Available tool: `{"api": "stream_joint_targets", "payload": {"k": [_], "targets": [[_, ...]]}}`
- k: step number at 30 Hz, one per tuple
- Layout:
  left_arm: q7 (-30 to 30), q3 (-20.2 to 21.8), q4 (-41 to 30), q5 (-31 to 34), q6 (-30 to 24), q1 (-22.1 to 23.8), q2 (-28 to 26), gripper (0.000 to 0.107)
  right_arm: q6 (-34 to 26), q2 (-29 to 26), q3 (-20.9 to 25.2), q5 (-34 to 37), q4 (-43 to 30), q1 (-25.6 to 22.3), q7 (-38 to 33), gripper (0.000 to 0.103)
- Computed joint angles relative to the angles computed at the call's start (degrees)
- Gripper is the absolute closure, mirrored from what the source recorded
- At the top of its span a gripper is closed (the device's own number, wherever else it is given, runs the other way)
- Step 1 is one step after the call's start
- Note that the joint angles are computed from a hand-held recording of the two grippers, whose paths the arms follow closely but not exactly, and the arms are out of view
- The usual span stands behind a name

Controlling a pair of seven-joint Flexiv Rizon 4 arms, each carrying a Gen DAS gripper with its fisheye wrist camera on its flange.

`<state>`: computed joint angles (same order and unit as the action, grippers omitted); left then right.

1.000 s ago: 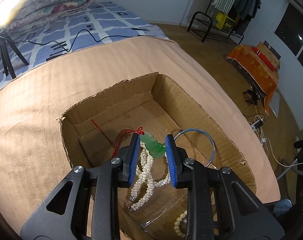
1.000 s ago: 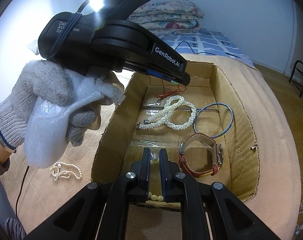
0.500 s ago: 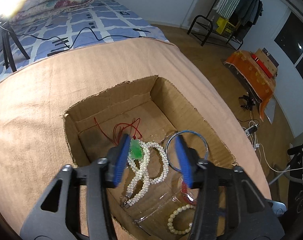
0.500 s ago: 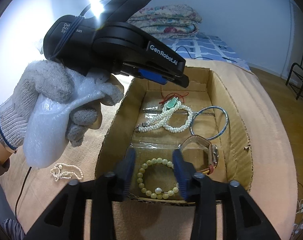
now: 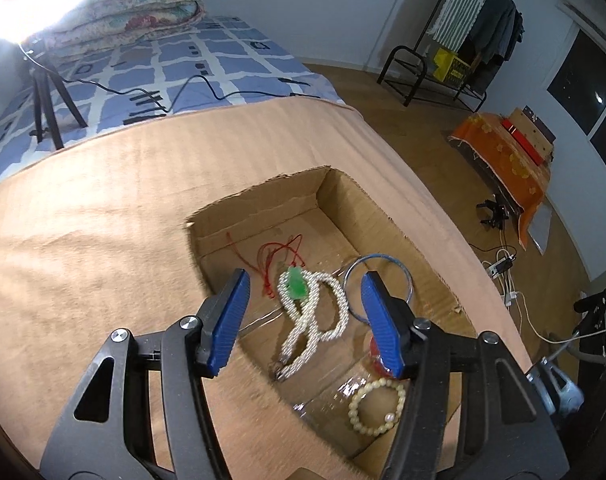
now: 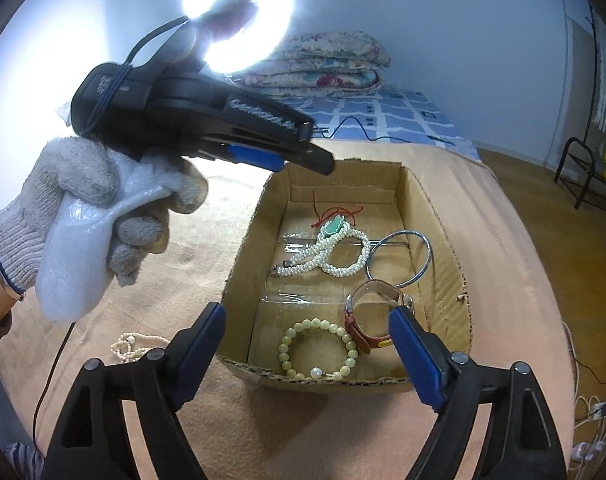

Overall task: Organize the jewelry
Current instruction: 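Open the left tool to drop the pendant in the box while the right tool opens, then move both tools back to the long pearl necklace on the blanket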

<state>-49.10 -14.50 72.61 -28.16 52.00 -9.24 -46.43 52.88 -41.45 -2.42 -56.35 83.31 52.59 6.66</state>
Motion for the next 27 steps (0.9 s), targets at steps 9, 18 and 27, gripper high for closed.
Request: {"api": "stream_joint_targets", "payload": {"k": [9,18,27], "targets": [[7.91,-1.53,10.94,-3.73,3.68,4.71,7.67,0.048,-3.66,1.90,0.48,-2.02,0.11,1.90,1.32,0.005],[17.76,-0.80,21.76,-10.38,3.77,9.25,15.52,0.048,-1.40,1.68,1.48,-3.93,-1.09,2.64,0.81,0.005],[25.69,3.39,34.18,-18.39,1.23,11.39,22.56,0.048,3.11,0.37,1.85,-1.42,-1.94,3.31,1.62,0.024]]}}
